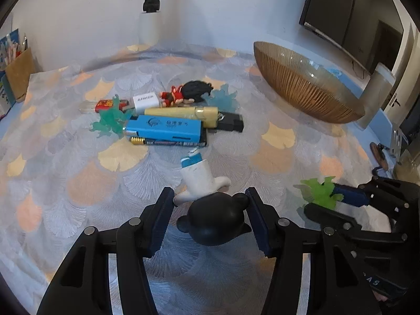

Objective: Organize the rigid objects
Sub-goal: 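Carry both held toys to the amber bowl and release them inside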

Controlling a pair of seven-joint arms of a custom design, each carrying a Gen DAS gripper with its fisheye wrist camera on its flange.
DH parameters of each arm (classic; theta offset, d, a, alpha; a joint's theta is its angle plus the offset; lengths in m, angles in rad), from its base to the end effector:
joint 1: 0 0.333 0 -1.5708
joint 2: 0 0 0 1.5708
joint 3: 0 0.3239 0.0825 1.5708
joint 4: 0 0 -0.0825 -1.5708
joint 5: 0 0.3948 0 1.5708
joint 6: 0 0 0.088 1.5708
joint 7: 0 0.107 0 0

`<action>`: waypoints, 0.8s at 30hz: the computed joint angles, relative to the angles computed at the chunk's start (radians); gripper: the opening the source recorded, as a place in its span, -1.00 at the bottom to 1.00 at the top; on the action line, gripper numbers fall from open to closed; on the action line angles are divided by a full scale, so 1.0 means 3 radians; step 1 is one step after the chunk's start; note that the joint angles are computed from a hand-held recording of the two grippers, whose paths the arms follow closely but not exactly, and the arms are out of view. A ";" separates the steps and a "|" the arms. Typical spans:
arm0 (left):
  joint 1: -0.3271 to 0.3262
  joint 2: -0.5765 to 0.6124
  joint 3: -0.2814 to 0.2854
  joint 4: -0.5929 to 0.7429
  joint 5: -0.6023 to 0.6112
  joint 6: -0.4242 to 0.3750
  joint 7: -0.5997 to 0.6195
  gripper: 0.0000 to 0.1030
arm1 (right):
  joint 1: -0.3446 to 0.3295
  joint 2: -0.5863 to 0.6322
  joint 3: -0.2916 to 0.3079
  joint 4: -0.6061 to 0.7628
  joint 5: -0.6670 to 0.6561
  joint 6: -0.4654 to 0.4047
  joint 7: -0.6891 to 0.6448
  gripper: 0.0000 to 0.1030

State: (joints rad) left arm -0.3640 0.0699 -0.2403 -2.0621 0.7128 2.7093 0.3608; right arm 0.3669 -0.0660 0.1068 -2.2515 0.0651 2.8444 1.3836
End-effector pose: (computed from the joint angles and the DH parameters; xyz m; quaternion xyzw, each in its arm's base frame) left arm 0.4907 -0.3636 0.4628 -0.6769 0.6474 -0.2949 0.1888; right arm 0.5050 0.2560 0.4703 -0.8385 0.4384 -0.1810 0.2683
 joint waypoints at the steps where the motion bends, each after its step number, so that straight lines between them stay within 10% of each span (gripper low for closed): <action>1: -0.0009 -0.0002 0.0002 0.0018 0.0053 0.0000 -0.0046 0.03 | -0.0013 -0.0027 -0.0008 0.0001 -0.0025 0.0013 0.0000 -0.40; 15: -0.0286 0.0624 0.0111 0.1589 0.0520 -0.0179 0.0427 0.02 | -0.0243 -0.0165 -0.0397 0.0695 0.0799 0.0211 -0.0646 -0.40; 24: -0.0470 0.1801 0.0138 0.3023 -0.0359 -0.0420 0.1206 0.02 | -0.0489 0.0260 -0.0342 0.1072 0.1003 -0.0272 -0.0782 -0.40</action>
